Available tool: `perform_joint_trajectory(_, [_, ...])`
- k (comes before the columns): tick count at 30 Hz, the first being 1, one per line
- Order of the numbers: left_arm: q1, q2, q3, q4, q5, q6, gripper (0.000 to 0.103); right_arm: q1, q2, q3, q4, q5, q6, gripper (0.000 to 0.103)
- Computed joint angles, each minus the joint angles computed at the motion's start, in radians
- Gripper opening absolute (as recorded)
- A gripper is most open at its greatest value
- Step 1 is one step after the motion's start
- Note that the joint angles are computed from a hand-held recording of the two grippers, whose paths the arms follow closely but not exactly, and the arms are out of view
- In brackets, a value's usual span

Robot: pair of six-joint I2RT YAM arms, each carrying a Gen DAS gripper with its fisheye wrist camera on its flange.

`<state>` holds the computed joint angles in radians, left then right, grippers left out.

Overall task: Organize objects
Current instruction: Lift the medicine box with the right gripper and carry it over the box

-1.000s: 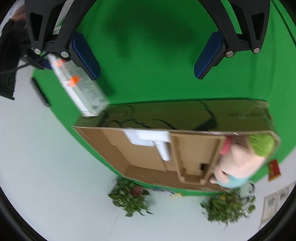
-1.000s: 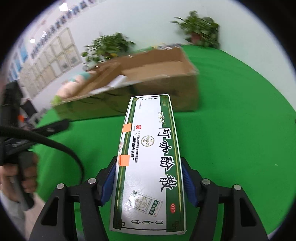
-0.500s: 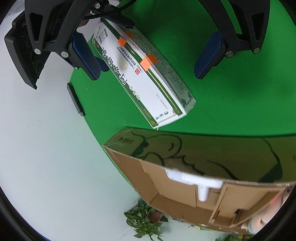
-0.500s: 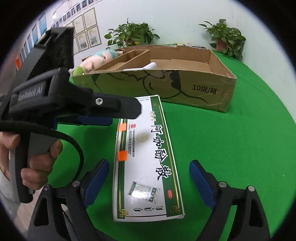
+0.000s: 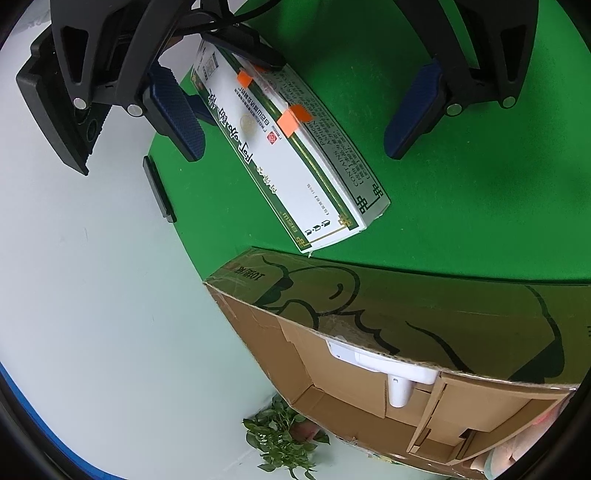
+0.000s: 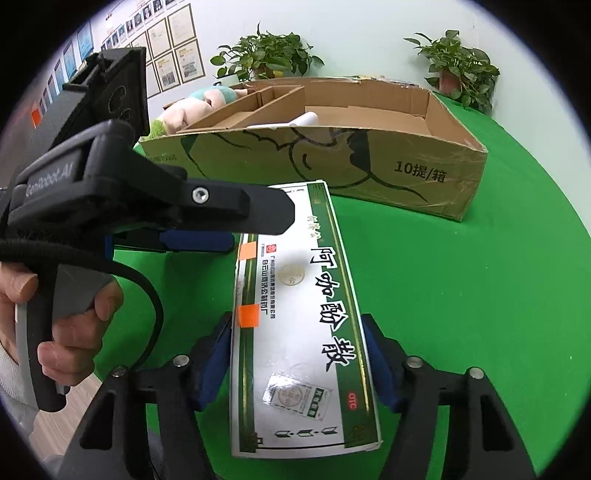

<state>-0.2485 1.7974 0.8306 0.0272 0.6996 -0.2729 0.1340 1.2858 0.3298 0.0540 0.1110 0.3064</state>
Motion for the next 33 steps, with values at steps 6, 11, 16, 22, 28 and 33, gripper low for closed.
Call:
perform_joint_trajectory(6, [0.011,0.055,0.051,0.001,0.004,-0.004,0.087,-0.060,-0.003,-0.009,0.035,-0.143,0.057,0.063])
perform_joint_trajectory(11, [0.032,0.104,0.104,-0.019,0.008,-0.001,0.073,-0.037,0.011,-0.024,0.091,-0.170,0.108,0.063])
perform_joint_trajectory(16, [0.014,0.099,0.088,-0.010,-0.016,-0.007,0.056,0.004,0.019,-0.007,0.082,-0.120,0.120,0.063])
perform_joint_trajectory(22, [0.053,0.079,0.092,-0.032,0.012,0.039,0.051,0.059,0.029,0.032,0.033,-0.037,0.126,0.063])
perform_joint_trajectory(28, [0.044,0.009,0.106,-0.057,-0.028,0.097,0.046,0.101,0.026,0.073,0.000,0.039,0.125,0.062])
perform_joint_trajectory(33, [0.037,-0.026,0.148,-0.080,-0.043,0.145,0.045,0.098,0.004,0.101,-0.033,0.076,0.123,0.062])
